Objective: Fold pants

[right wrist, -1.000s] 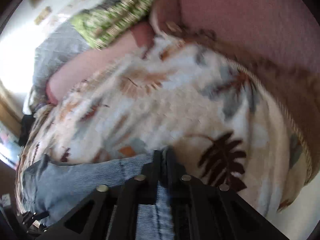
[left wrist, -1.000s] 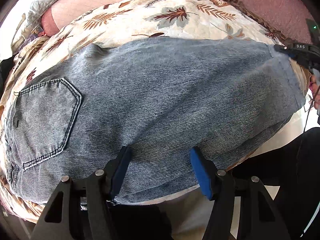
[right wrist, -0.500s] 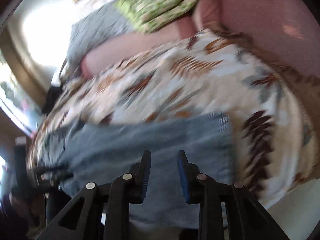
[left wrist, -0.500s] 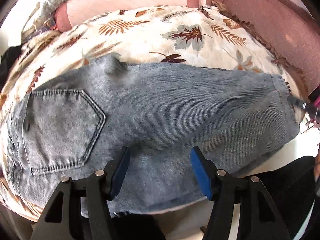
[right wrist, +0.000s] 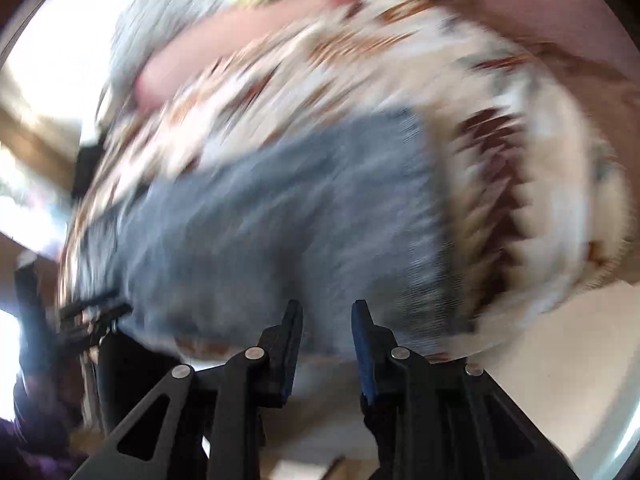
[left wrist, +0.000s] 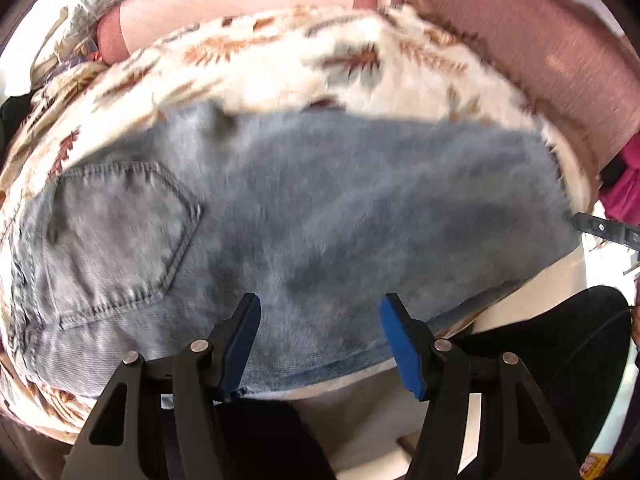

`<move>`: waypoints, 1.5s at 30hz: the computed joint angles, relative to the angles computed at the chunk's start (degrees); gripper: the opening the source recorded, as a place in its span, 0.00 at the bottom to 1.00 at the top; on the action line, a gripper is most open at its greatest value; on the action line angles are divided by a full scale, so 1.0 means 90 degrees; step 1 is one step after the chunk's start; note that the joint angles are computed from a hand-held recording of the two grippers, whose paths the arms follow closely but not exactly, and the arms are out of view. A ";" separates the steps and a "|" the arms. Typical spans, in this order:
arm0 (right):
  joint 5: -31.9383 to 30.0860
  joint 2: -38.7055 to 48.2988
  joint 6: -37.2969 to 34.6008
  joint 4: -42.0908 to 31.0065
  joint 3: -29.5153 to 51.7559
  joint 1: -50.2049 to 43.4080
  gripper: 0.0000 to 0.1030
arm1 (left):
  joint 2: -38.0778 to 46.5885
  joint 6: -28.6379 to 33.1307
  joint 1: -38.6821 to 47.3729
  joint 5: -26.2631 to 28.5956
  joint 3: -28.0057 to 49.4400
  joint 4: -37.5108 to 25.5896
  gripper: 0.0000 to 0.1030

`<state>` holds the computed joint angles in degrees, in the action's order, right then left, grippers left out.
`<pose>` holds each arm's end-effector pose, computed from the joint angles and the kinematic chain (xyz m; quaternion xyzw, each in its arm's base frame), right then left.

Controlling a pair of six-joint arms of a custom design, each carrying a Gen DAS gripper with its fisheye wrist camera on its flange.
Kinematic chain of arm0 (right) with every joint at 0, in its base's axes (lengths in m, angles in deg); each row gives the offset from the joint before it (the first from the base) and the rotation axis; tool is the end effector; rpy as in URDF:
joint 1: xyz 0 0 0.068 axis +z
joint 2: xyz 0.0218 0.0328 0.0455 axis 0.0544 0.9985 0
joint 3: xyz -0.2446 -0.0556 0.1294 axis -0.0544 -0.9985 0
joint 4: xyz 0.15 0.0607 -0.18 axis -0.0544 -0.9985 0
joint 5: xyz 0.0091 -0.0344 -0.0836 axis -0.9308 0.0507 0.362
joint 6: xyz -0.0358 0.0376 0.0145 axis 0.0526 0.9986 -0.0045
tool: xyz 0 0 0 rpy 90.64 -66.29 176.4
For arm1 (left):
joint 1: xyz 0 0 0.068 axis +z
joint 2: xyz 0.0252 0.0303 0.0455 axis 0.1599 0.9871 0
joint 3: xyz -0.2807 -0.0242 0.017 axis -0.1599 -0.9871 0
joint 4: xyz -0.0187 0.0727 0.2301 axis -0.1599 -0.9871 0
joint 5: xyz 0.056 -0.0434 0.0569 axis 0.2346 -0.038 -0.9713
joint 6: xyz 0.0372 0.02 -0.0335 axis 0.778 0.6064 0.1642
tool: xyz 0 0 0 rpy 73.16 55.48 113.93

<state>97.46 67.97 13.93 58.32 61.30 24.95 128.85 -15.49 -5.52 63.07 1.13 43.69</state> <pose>0.2147 0.0809 0.0957 0.3236 0.9069 0.1202 0.2415 0.4244 -0.1221 0.0970 0.3775 0.8990 -0.1233 0.1848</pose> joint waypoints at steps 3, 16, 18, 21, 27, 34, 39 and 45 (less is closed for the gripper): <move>0.0406 -0.1157 0.0333 0.0039 -0.0781 -0.0247 0.28 | -0.0248 0.0036 -0.0028 0.0324 -0.0125 0.0019 0.67; 0.0243 0.0809 0.0088 0.1460 0.0229 -0.0413 0.41 | 0.0393 0.0185 -0.1132 -0.0927 -0.0361 0.0938 0.80; 0.0468 0.1517 -0.0032 0.0660 0.1023 -0.0535 0.41 | 0.0152 0.0419 -0.1210 -0.1114 -0.0891 0.1464 0.80; 0.0608 0.1428 -0.0076 0.0569 0.1065 -0.0433 0.41 | -0.0202 0.0367 -0.1105 -0.0949 -0.1183 0.1525 0.80; 0.1193 0.0252 0.0016 0.0183 0.0548 0.0075 0.41 | -0.1222 0.0266 -0.0945 -0.0749 -0.2042 0.2259 0.80; 0.1724 -0.0647 0.0297 -0.0547 0.0439 0.0521 0.49 | -0.1885 0.0035 -0.0847 -0.0578 -0.2264 0.2191 0.80; 0.1879 -0.0920 0.0406 -0.0820 0.0434 0.0787 0.49 | -0.2009 -0.0043 -0.0855 -0.0590 -0.2322 0.2274 0.80; 0.1909 -0.0976 0.0426 -0.0860 0.0392 0.0857 0.49 | -0.2100 -0.0090 -0.0874 -0.0655 -0.2386 0.2287 0.80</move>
<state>114.65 59.19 17.76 50.57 64.82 32.66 109.95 -16.30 -13.38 57.18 -20.34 64.28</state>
